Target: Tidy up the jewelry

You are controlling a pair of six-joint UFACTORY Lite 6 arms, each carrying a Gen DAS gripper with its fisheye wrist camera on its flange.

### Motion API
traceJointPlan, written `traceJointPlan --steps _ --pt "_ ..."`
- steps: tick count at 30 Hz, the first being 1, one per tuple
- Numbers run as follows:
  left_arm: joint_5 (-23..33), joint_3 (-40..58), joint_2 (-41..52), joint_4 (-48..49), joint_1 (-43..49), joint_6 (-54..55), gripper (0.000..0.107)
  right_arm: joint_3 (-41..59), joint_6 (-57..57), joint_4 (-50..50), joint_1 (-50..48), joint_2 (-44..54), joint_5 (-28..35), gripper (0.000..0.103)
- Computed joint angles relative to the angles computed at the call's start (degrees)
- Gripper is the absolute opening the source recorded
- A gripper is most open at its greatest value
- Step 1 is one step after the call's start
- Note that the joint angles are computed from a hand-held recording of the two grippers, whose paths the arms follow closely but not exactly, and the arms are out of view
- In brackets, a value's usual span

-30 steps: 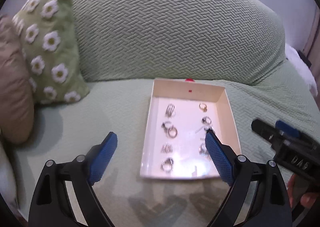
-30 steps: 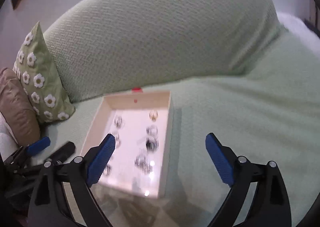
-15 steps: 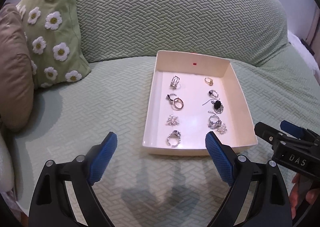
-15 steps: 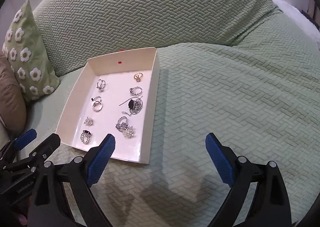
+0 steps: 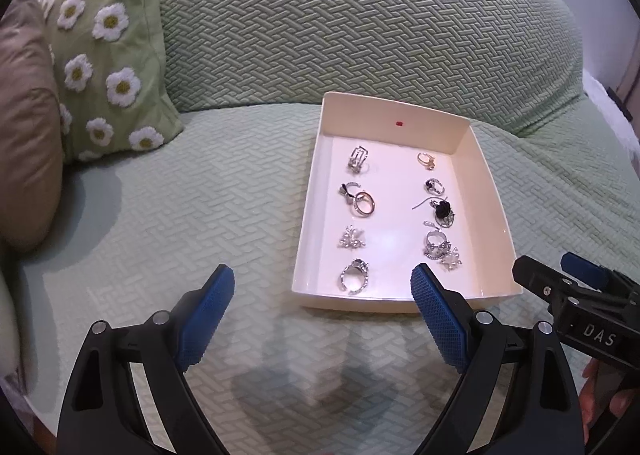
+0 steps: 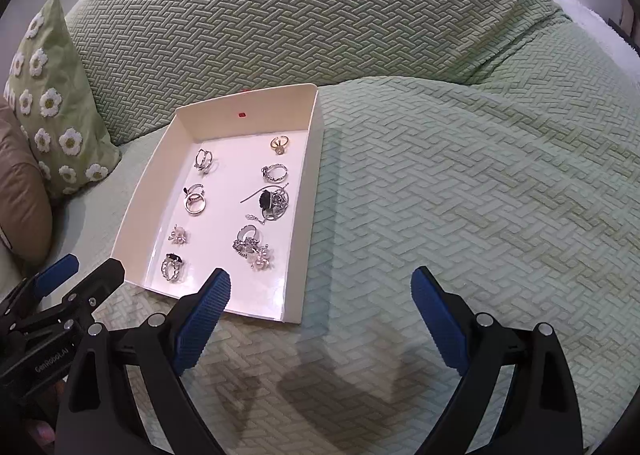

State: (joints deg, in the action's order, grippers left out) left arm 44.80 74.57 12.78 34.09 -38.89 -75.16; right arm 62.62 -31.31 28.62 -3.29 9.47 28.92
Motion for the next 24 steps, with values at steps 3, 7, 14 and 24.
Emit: traceJointPlan --steps 3,7,14,24 --pt "2.1 0.8 0.7 2.1 -0.7 -1.5 0.087 0.0 -0.9 0.8 -0.3 -0.1 0.2 0.09" --pt "2.9 1.1 1.0 3.5 -1.3 -2.5 0.087 0.5 -2.1 2.4 -0.9 0.5 1.5 0.09" --pt "4.8 2.5 2.1 5.0 -2.4 -2.6 0.088 0.5 -1.3 1.9 -0.5 0.5 1.5 0.09" --pt "6.1 4.1 3.4 5.2 -3.0 -1.2 0.088 0.9 -0.5 0.5 0.0 0.9 0.9 0.09"
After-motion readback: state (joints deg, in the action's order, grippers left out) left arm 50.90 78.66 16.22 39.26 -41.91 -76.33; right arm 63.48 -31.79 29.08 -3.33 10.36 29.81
